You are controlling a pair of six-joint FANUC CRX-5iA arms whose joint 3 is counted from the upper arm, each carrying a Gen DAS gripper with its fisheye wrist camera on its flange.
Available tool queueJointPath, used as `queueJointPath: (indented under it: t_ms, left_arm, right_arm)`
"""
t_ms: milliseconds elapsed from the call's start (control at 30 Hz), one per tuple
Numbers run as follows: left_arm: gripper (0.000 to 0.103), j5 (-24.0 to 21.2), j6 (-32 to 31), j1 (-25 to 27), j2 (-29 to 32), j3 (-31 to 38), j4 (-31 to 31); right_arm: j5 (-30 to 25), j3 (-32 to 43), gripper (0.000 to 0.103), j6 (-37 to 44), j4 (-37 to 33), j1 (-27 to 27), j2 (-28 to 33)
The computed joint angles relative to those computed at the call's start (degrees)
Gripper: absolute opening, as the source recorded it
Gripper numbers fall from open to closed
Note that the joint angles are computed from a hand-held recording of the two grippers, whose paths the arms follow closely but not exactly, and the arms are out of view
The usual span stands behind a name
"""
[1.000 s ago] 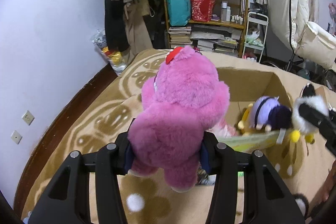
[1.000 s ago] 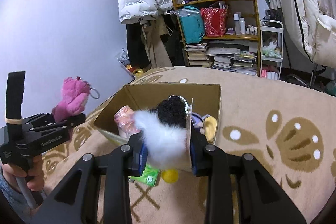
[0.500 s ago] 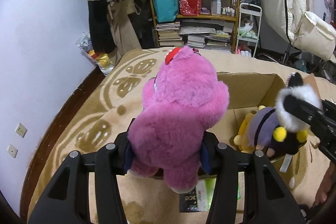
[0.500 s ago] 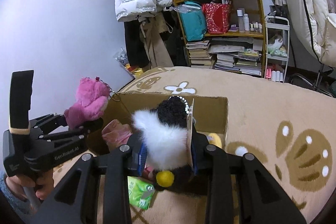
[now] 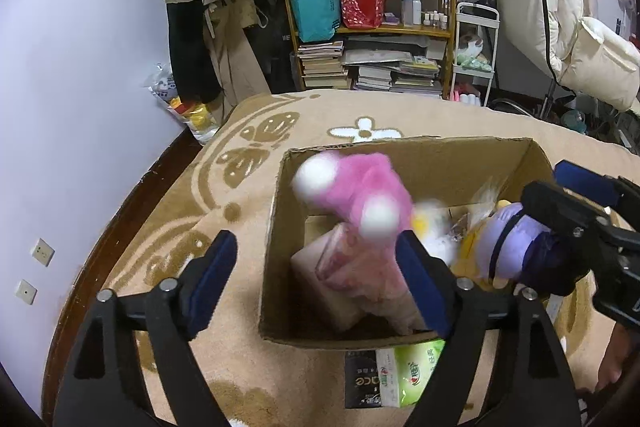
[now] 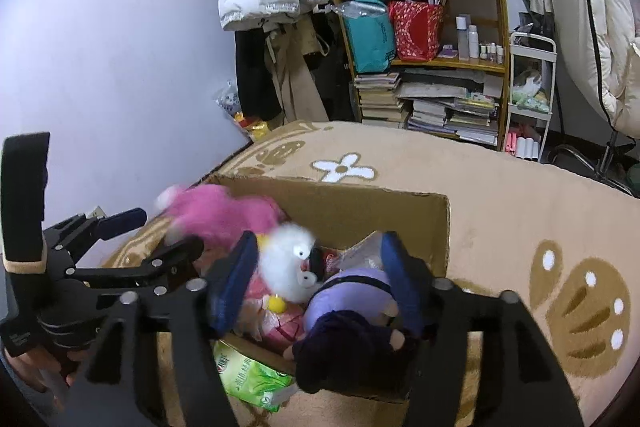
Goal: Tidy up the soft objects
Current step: 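Release the pink bear into the box while the right tool drops the penguin plush, then move both tools back toward the black mask pack and green tissue pack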
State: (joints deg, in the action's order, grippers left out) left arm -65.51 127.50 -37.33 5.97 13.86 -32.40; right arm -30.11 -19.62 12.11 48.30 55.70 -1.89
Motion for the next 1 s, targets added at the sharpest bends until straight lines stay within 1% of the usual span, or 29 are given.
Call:
queueJointPath:
  t_ms: [33,67,133,167,233,400,567,800,1000]
  left_arm:
    - [0.089,-0.32,0.1,-0.14,-0.19,-0.02,-0.34]
    - [0.093,-0.61,0.33,-0.33,-0.44,-0.09,-0.82]
    - [0.096,-1.87,0.81,-0.92,-0.71,0.18,-2.01]
    - [0.097,-2.41,0.88,-1.11,-0.86,0.23,-2.37]
    - [0.097,-3.57,0.93,-1.47,-1.2,0.38,-2.92]
    - [0.099,-5.95,2.83,-2.38,-2.86,-0.18,-4.2]
    - [0.099,-7.95,4.67,-2.52,-4.35,-0.26,-3.69]
    - [0.099,-9.53,5.97,-2.83,-8.01,-2.65,-1.76]
    - [0.099,-11.95,6.38,-2.91,-10.36,-5.26,0.59]
  right_arm:
    - [-0.19,-0.09,0.076,-0.28,0.15,0.12,-0.18]
    - [-0.71,-0.04,0.084,-0.48,0.12,0.31,-0.35]
    - [-1.31,-0.48,0.094,-2.02,1.34,0.49,-0.86]
    - [-1.51,-1.05,0.098,-3.23,2.47,0.58,-1.41]
    - [-2.08,-1.68,0.103,-4.42,3.27,0.78,-2.26]
    - [-3.44,-2.77,0.103,-6.22,3.2,1.52,-4.48]
    - [-5.13,-5.01,0.103,-9.32,4.26,2.89,-7.13]
    - [-7.46,-7.7,0.103,-12.06,5.21,5.97,-10.24]
    - [-7.9,-9.31,0.103,-13.61,5.33,8.73,-11.72]
